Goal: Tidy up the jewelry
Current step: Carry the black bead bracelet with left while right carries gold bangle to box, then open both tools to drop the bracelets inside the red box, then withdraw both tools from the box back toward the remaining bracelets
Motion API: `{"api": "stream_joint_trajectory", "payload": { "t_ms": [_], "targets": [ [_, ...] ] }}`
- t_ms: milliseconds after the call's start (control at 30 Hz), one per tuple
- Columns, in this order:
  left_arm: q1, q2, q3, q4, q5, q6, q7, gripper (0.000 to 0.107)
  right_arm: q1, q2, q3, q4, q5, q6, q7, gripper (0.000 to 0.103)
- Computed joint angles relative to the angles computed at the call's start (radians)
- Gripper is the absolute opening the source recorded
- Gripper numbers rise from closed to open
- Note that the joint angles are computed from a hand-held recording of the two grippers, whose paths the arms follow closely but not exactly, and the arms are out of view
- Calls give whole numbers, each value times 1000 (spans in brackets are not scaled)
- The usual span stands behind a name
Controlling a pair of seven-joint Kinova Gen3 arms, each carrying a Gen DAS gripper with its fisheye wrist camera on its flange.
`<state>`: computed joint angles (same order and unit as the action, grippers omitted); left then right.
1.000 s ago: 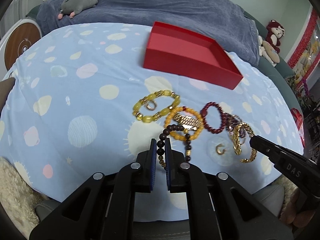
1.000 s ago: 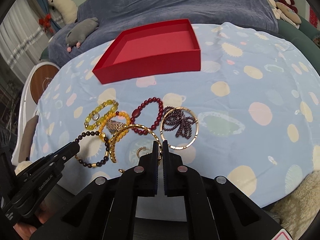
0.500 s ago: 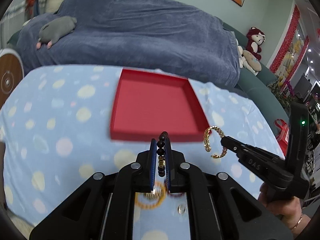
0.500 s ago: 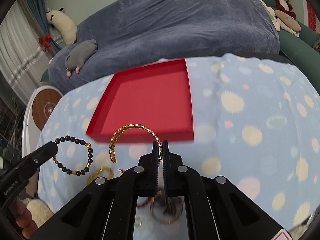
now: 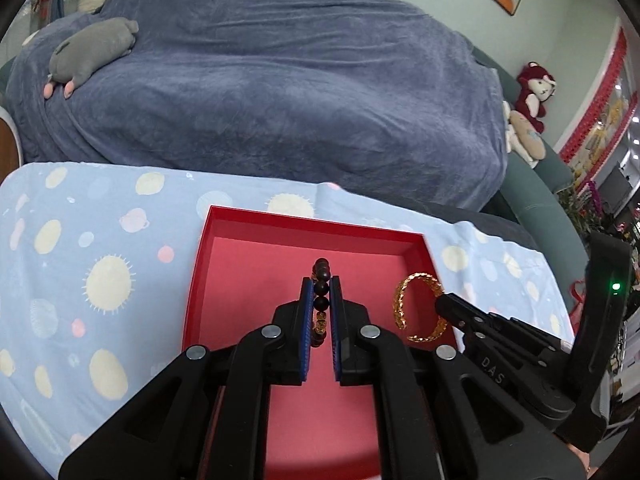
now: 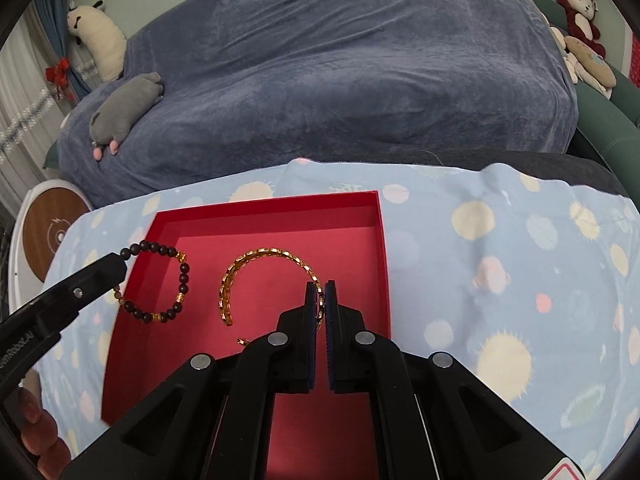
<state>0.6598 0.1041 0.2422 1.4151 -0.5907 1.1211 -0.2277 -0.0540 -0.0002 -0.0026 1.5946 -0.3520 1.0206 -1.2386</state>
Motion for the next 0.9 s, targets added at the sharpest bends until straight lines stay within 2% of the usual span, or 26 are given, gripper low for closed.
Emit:
{"api": "stream_joint_trajectory", "payload": {
  "t_ms": [200,233,267,333,433,600,767,900],
  "targets": [
    [-59,36,-37,23,67,-66,-59,10,-23,84,-26,-44,34,-12,-49,8],
    [-50,39,-47,27,54,-59,-38,23,-25,86,-29,-43,46,-20,-55,11],
    [-36,41,-50,27,24,-40,-9,43,-30,82,-31,-39,64,-30,-64,13],
    [0,39,-55,38,-41,-11,53,52,-23,66,-29,-27,56,-43,-61,24],
    [2,11,-36,59,-60,10,69,53,1,26,-13,0,13,-45,-29,35],
    [37,-45,26,87,-102,108,142,54,19,-94,25,67,-11,-16,60,35],
    [108,-74,118,88,-138,271,234,58,30,-225,96,135,-23,69,128,36],
    [163,-91,178,108,-130,355,329,59,36,-305,149,183,-9,144,157,36]
  ]
}}
